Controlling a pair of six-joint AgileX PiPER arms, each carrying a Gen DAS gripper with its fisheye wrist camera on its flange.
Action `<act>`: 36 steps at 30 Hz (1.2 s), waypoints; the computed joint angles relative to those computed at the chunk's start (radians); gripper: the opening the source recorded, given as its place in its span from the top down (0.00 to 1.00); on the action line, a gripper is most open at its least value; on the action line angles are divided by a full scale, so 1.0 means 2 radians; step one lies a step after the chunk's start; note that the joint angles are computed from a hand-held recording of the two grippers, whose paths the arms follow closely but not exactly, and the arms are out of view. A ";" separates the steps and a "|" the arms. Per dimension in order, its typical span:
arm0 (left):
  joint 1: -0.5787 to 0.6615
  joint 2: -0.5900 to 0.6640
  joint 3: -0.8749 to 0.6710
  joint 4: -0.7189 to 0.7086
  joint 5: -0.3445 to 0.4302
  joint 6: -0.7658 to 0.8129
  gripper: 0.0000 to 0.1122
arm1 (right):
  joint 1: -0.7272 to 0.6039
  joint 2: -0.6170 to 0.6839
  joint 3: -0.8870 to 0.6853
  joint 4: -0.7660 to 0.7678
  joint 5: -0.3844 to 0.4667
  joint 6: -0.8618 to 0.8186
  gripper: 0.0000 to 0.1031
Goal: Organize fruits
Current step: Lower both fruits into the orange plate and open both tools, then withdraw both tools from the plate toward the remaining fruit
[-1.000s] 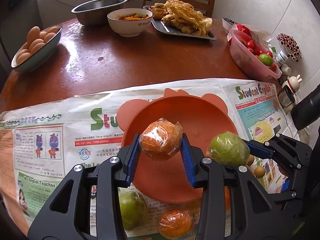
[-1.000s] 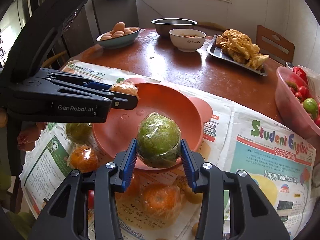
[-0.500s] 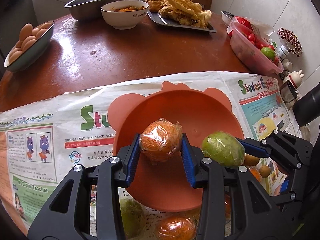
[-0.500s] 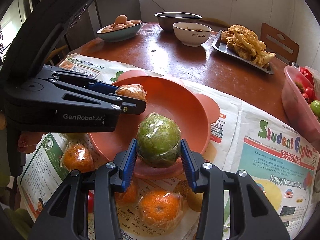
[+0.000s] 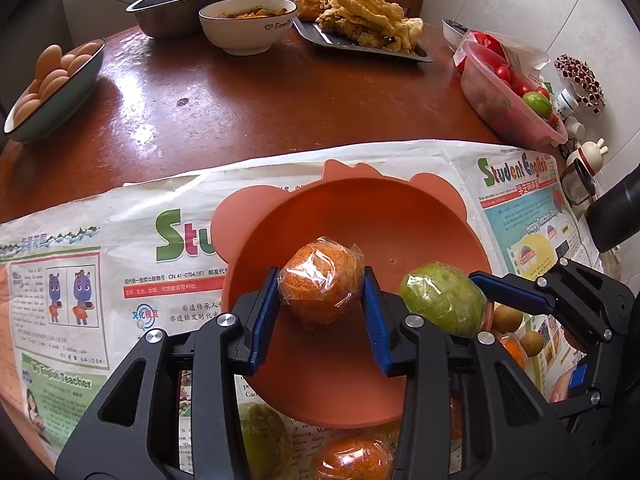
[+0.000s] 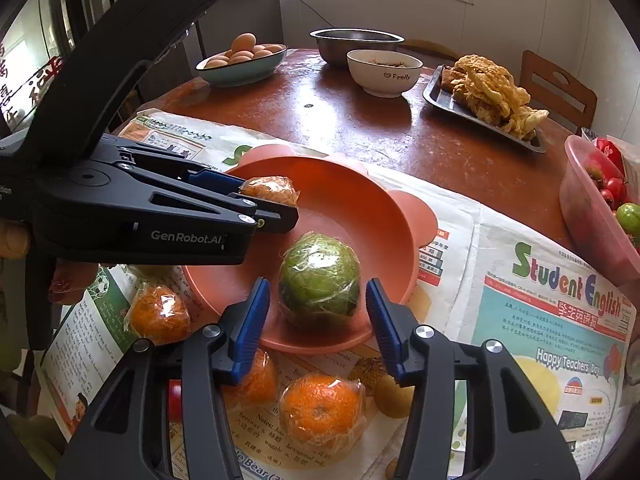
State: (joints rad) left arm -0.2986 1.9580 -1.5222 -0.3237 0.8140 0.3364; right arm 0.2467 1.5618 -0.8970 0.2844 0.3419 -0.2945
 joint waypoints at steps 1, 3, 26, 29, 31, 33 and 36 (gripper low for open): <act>0.000 0.000 0.000 -0.001 0.000 0.001 0.72 | -0.001 -0.002 0.002 0.000 -0.001 0.000 0.52; 0.001 0.000 0.000 -0.003 0.000 0.002 0.72 | -0.002 -0.005 0.004 0.003 -0.001 -0.003 0.51; 0.022 -0.068 0.054 -0.024 -0.017 0.009 0.45 | -0.003 -0.059 0.041 -0.050 -0.011 0.074 0.31; 0.026 -0.083 0.067 -0.026 -0.022 0.009 0.42 | -0.005 -0.068 0.044 -0.059 -0.012 0.088 0.27; 0.028 -0.094 0.075 -0.025 -0.025 0.005 0.36 | -0.005 -0.076 0.047 -0.072 -0.012 0.104 0.23; 0.032 -0.107 0.085 -0.024 -0.030 0.003 0.34 | -0.004 -0.083 0.049 -0.082 -0.012 0.116 0.22; 0.035 -0.121 0.094 -0.022 -0.033 -0.004 0.29 | -0.004 -0.093 0.052 -0.099 -0.010 0.138 0.18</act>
State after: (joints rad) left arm -0.2288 1.7164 -1.3332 -0.3670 0.7474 0.3293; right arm 0.2382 1.3766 -0.7936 0.0869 0.3212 -0.0191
